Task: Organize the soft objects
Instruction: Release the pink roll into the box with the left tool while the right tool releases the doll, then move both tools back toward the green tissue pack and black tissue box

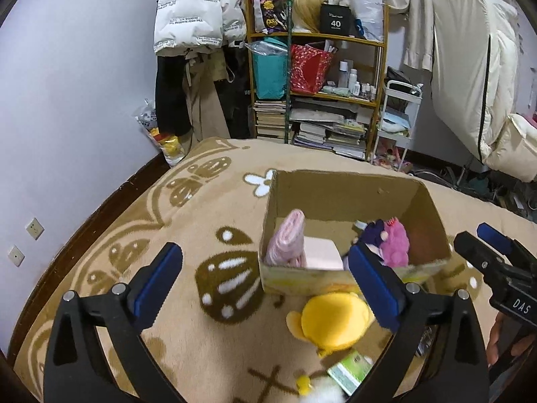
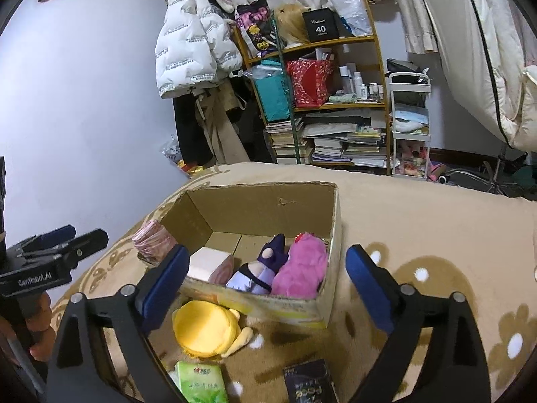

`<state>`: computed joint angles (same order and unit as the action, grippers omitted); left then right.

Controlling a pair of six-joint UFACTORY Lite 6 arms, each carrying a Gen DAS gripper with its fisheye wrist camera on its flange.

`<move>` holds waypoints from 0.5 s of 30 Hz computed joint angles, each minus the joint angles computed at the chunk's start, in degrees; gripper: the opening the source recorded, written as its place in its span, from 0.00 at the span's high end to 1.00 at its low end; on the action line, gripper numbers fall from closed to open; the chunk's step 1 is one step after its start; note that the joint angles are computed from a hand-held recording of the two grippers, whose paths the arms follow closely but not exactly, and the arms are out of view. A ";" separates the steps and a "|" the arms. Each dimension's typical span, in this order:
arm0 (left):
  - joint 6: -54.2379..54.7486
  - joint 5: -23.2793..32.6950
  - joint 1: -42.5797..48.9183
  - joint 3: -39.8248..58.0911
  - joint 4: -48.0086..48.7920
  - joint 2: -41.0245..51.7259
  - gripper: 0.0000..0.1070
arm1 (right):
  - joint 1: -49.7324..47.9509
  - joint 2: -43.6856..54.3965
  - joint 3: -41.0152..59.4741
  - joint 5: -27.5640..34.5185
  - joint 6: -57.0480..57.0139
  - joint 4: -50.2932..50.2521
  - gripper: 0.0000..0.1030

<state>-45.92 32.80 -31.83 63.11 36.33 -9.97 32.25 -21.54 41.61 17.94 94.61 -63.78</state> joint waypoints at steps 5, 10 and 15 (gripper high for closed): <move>0.81 3.28 -2.70 -1.65 -1.41 -3.47 0.08 | 3.33 -4.37 -1.47 4.28 -2.39 4.53 0.04; 0.98 6.73 -5.46 -3.54 -1.84 -6.90 0.08 | 6.11 -7.82 -2.69 8.08 -3.39 7.51 0.03; -0.73 10.42 -9.41 -5.31 -0.70 -9.05 0.08 | 9.00 -10.61 -3.64 12.01 -4.57 10.99 0.03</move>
<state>-46.64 43.23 -41.24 57.80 35.63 -19.02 41.25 -32.16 37.97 29.95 90.05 -52.79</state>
